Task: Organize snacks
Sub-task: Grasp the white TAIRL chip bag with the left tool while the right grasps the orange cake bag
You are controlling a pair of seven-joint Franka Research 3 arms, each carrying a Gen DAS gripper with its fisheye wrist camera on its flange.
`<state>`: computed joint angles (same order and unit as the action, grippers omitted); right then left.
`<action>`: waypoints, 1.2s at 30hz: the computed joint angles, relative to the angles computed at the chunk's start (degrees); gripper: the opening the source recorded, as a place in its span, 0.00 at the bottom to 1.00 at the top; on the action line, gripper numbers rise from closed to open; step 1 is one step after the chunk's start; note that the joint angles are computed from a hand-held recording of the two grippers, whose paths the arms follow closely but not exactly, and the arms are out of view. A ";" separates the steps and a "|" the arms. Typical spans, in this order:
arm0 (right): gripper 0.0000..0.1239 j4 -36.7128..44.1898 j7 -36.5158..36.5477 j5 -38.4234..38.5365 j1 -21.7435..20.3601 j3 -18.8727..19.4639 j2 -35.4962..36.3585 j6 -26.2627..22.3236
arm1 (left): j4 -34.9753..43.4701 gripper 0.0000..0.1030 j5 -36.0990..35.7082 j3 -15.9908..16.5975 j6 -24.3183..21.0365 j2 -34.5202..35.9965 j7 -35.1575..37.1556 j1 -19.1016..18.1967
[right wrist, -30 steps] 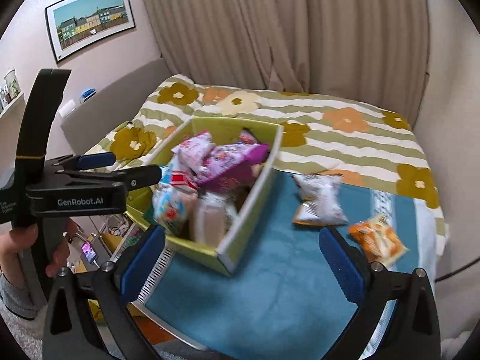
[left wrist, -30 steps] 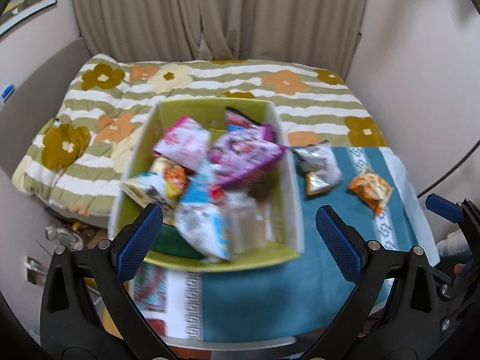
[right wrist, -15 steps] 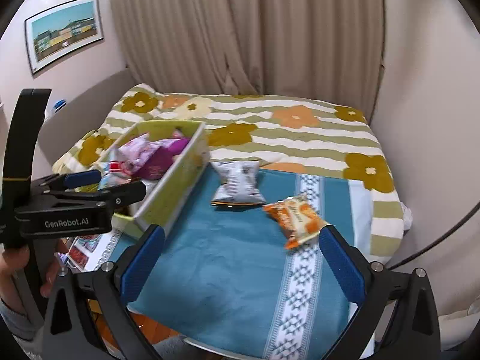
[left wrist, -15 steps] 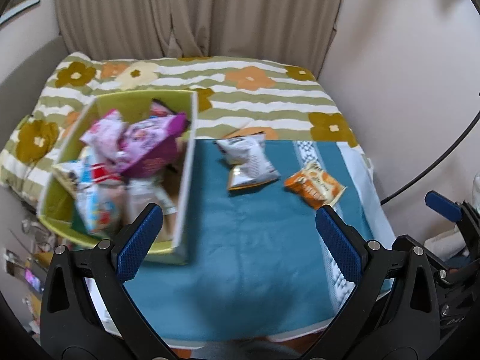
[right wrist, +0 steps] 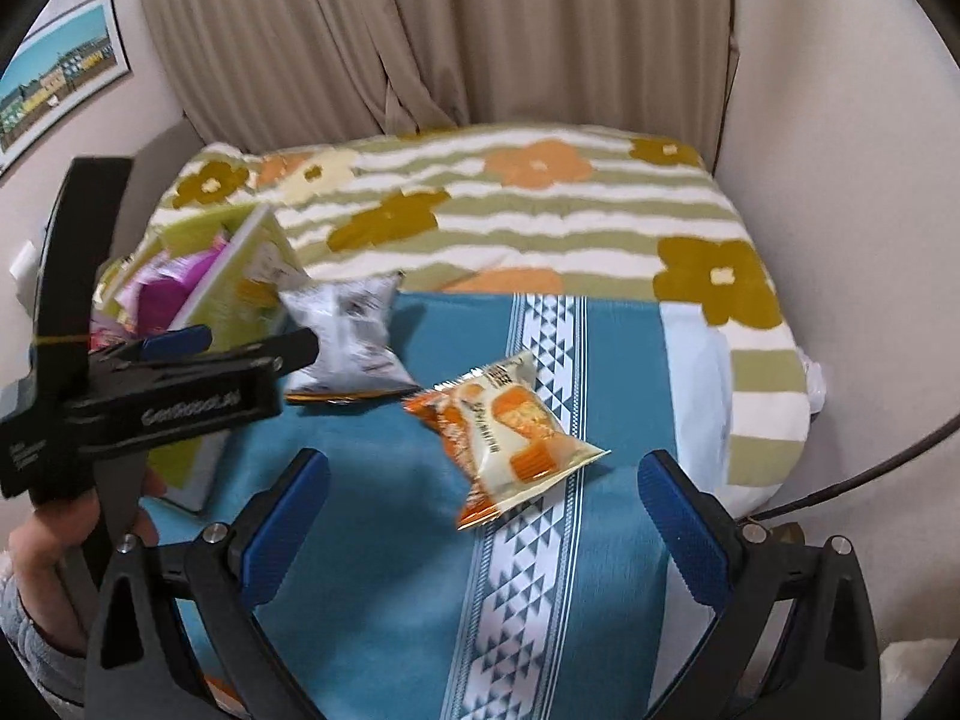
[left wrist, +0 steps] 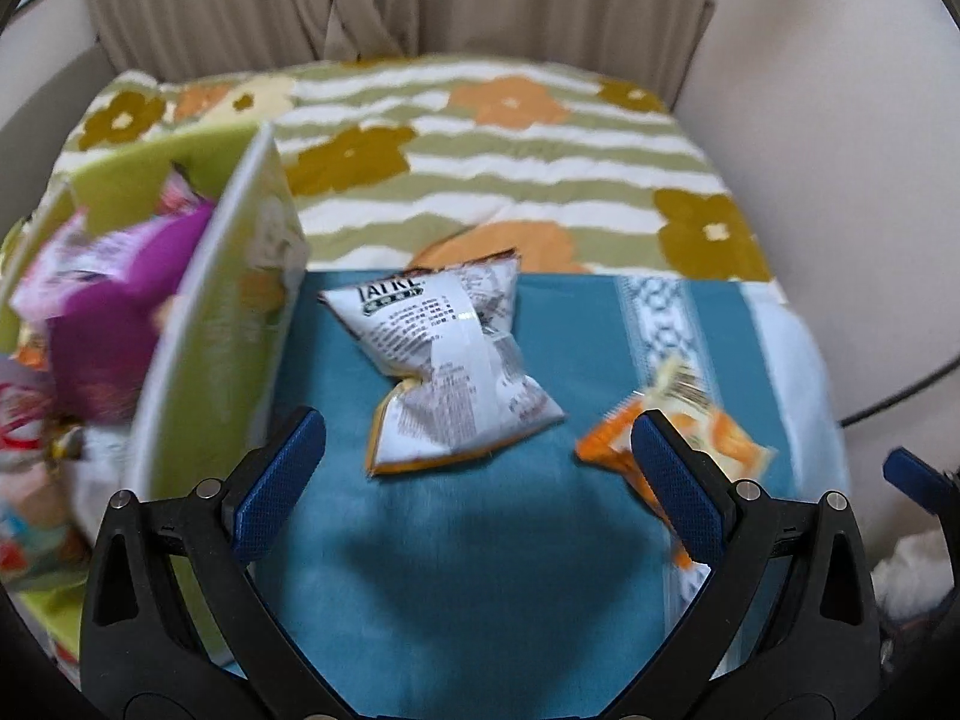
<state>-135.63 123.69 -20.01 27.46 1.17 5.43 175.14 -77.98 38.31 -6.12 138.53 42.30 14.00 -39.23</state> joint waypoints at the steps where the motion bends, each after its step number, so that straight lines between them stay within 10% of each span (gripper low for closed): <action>1: 0.83 1.01 -2.32 2.16 -0.87 0.88 1.53 -0.19 | 2.45 0.98 -1.14 -0.32 -0.91 2.15 1.01 0.60; 12: 0.83 14.00 -22.06 16.18 -2.66 2.97 16.48 -5.49 | 21.36 0.97 -11.65 -0.53 -7.23 16.96 11.20 3.20; 15: 0.83 16.03 -25.86 18.62 -2.37 2.88 18.47 -6.55 | 21.13 0.77 -13.96 -1.18 -5.97 17.52 13.49 4.01; 21: 0.83 17.85 -31.98 22.14 -1.58 2.48 20.33 -7.66 | 17.37 0.70 -15.22 -1.13 -2.58 15.76 16.24 4.51; 31: 0.80 18.98 -38.15 25.48 -1.29 2.57 21.78 -8.90 | 13.61 0.68 -16.22 -1.15 -1.20 13.45 17.54 5.09; 36: 0.62 19.79 -40.06 26.17 -1.02 2.58 22.79 -9.94 | 12.15 0.68 -15.90 -1.06 -0.70 12.61 17.01 5.01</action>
<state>-115.84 83.63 6.16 26.43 3.76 28.22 165.20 -65.83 22.41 -7.18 137.83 54.92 31.01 -34.22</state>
